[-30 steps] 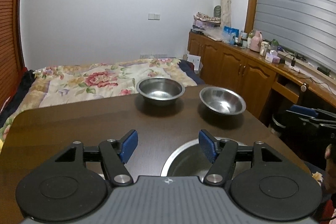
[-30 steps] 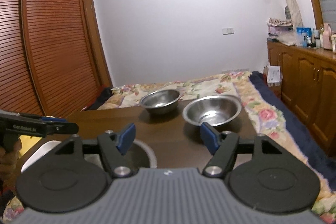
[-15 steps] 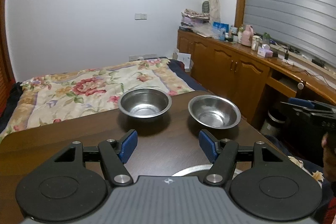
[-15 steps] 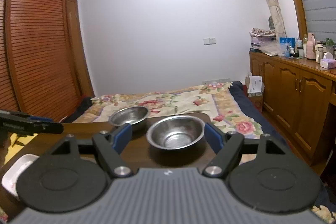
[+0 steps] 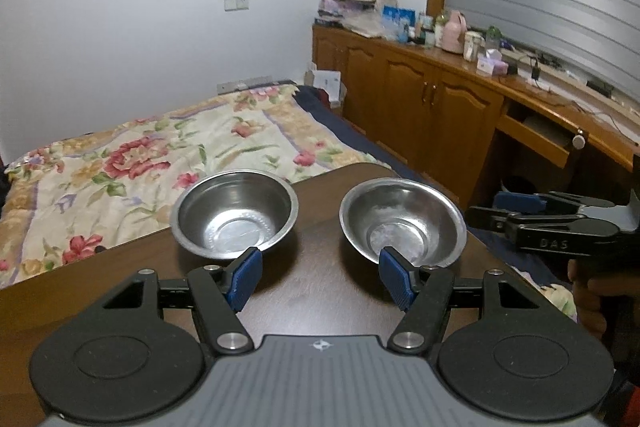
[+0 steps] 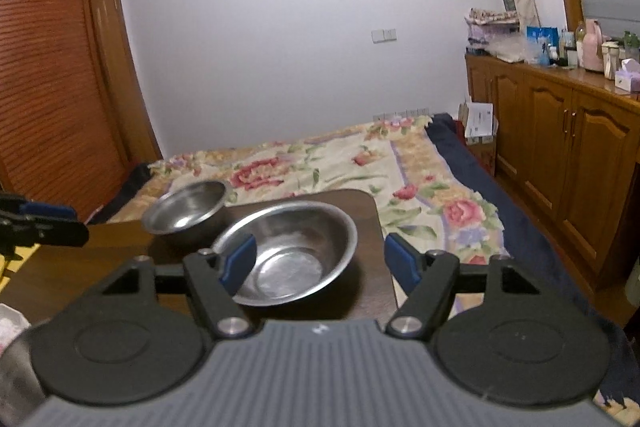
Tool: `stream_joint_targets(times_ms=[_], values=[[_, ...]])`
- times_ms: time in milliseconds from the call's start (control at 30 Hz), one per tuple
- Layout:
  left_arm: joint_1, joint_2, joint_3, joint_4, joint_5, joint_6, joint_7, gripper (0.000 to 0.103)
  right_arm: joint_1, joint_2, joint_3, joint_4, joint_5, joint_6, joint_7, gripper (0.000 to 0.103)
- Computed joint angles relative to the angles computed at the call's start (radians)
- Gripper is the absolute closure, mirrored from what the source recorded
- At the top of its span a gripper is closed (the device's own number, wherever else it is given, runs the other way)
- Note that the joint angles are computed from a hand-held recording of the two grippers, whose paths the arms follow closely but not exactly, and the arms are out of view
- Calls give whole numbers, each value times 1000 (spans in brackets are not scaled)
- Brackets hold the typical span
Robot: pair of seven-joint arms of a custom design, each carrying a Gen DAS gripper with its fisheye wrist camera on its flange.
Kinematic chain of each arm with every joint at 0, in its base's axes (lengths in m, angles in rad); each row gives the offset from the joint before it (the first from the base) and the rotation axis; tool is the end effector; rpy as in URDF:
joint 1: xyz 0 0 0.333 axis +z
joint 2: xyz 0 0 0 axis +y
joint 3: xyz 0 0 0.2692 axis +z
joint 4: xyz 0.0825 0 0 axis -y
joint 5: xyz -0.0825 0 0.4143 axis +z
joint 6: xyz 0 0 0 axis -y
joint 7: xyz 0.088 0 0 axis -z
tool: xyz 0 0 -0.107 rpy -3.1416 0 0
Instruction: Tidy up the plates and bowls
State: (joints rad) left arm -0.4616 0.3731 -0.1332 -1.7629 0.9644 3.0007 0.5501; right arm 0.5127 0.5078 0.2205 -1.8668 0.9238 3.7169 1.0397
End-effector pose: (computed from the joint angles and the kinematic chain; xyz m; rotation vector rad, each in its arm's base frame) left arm 0.5440 -0.4295 0.3776 -1.3186 2.0845 -1.0639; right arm 0.5513 0.3344 0.3076 -1.4911 1.4289 -0.6919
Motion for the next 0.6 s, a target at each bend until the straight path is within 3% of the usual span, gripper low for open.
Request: stream_joint_targets(times_ms=[100, 333, 533, 600], values=[[56, 69, -77, 73, -131, -28, 163, 41, 11, 20, -17, 45, 64, -45, -50, 37], [94, 236, -165, 272, -360, -116, 472, 46, 16, 41, -38, 105, 149, -158, -93, 51], [106, 362, -217, 437, -527, -229, 686, 52, -72, 30, 31, 63, -20, -189, 66, 53], [95, 383, -208, 467, -559, -247, 721, 53, -50, 28, 5, 65, -25, -203, 86, 54]])
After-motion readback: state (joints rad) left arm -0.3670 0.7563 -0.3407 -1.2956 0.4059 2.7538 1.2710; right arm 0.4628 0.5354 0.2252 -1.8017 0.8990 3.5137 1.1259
